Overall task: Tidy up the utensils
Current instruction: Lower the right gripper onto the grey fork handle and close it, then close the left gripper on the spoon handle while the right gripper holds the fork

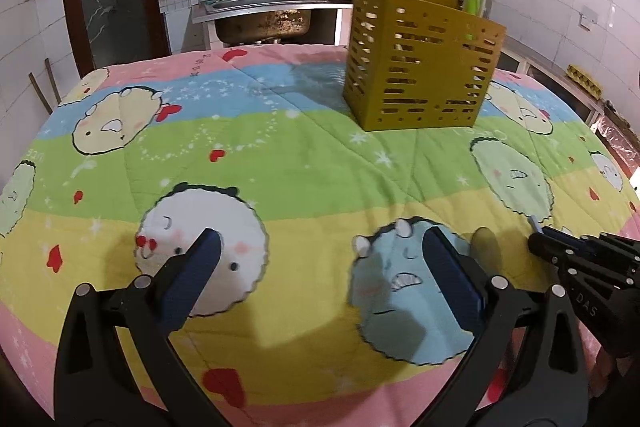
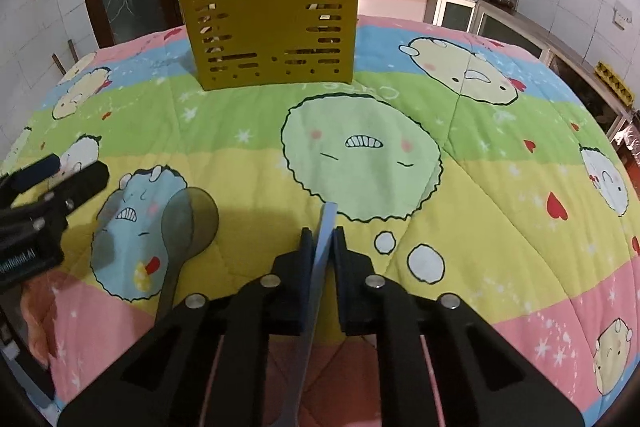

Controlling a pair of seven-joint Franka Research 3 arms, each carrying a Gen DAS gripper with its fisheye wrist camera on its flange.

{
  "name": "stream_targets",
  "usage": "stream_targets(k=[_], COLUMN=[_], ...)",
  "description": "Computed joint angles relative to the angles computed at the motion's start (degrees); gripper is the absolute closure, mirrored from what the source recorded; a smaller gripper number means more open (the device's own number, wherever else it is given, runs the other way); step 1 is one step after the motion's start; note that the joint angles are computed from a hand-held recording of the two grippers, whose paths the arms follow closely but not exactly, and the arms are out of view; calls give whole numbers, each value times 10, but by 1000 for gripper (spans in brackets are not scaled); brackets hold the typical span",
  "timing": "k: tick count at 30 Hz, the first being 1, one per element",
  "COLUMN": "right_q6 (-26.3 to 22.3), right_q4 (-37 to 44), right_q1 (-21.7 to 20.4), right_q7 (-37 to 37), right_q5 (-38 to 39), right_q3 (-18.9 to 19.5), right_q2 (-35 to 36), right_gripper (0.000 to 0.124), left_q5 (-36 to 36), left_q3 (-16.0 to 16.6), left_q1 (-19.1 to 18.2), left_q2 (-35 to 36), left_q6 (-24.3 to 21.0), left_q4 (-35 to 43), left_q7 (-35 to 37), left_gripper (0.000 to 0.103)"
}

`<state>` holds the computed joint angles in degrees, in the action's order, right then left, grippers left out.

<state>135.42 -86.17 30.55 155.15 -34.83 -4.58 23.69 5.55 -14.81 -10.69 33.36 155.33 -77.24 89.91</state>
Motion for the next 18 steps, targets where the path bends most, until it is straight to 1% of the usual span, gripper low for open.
stream_targets(k=[2, 4, 10, 15, 18], right_q6=[0, -4, 14, 37, 45], right_q4=[-6, -14, -71, -106, -114], right_q1=[-1, -2, -26, -46, -54], right_q7=[-1, 3, 27, 41, 39], right_q5=[-4, -11, -19, -19, -21], right_q3=[-2, -5, -2, 6, 10], right_q2=[-6, -13, -54, -72, -77], right_gripper=[117, 117, 117, 117, 117], left_q5=[-3, -5, 9, 26, 31], left_q3=[-4, -6, -1, 9, 9], left_q1=[-2, -6, -32, -60, -71], left_q2=[0, 0, 5, 23, 34], left_q6=[-4, -10, -36, -81, -107], left_q4=[0, 2, 14, 48, 68], left_q7=[-1, -4, -12, -29, -31], left_gripper=[5, 5, 5, 5, 6])
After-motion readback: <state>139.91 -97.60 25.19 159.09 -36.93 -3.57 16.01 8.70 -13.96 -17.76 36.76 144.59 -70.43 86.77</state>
